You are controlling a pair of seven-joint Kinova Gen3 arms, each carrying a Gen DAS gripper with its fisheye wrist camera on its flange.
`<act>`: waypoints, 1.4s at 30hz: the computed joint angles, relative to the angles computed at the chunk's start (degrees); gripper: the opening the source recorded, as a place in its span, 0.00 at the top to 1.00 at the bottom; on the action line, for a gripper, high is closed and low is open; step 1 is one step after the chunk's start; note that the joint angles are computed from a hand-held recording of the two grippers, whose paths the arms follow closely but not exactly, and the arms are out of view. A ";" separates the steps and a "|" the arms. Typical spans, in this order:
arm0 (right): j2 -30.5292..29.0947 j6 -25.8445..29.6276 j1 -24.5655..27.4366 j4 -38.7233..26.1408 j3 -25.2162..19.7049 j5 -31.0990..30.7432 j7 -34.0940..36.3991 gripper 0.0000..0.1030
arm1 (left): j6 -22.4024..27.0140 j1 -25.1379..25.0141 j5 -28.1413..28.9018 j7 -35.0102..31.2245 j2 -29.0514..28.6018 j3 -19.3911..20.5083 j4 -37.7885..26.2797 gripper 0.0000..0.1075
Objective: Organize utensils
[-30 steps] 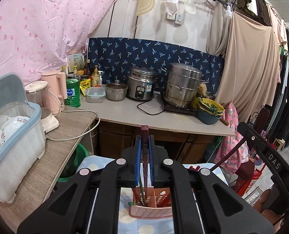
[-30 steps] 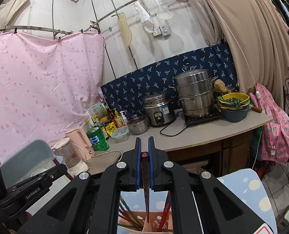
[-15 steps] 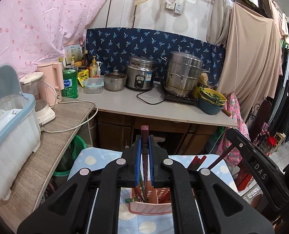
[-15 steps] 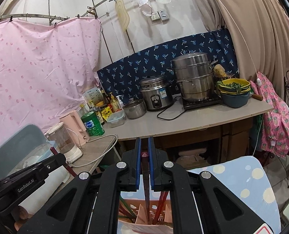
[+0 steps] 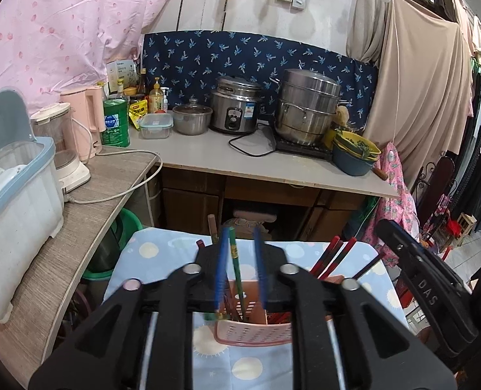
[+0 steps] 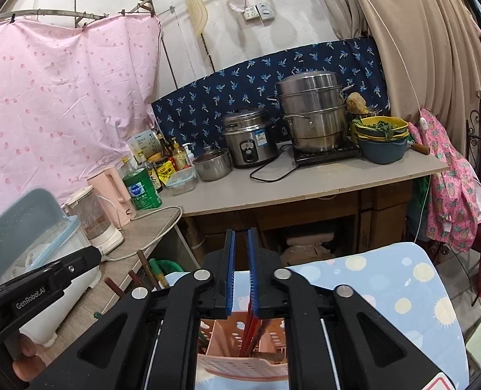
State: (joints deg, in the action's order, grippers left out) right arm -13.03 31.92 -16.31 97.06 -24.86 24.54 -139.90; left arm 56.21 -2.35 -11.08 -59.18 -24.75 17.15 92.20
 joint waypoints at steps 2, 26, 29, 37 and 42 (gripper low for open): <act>-0.61 -0.27 -0.23 0.64 0.51 -0.62 0.32 0.89 | -0.13 -0.12 0.11 0.34 -0.49 0.08 0.53 0.75; -12.51 3.26 3.95 7.75 -2.86 -11.02 8.20 0.61 | 6.77 -4.54 -1.39 3.12 -7.36 8.14 2.82 0.56; -13.91 3.91 3.39 8.51 -2.33 -13.48 10.03 0.58 | 7.56 -5.36 -1.06 3.13 -8.36 9.09 3.21 0.55; -17.88 7.06 5.99 9.33 -4.94 -16.87 11.96 0.53 | 10.13 -6.74 1.00 2.58 -11.84 10.80 4.55 0.48; -19.97 9.89 8.37 9.22 -7.72 -17.43 12.96 0.50 | 11.68 -7.46 2.71 2.22 -13.39 11.32 5.51 0.48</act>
State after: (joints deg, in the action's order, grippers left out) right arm -33.00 41.80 -7.93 106.28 -32.58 7.12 -126.94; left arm 67.90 -9.81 -8.37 -56.96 -38.14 28.47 97.71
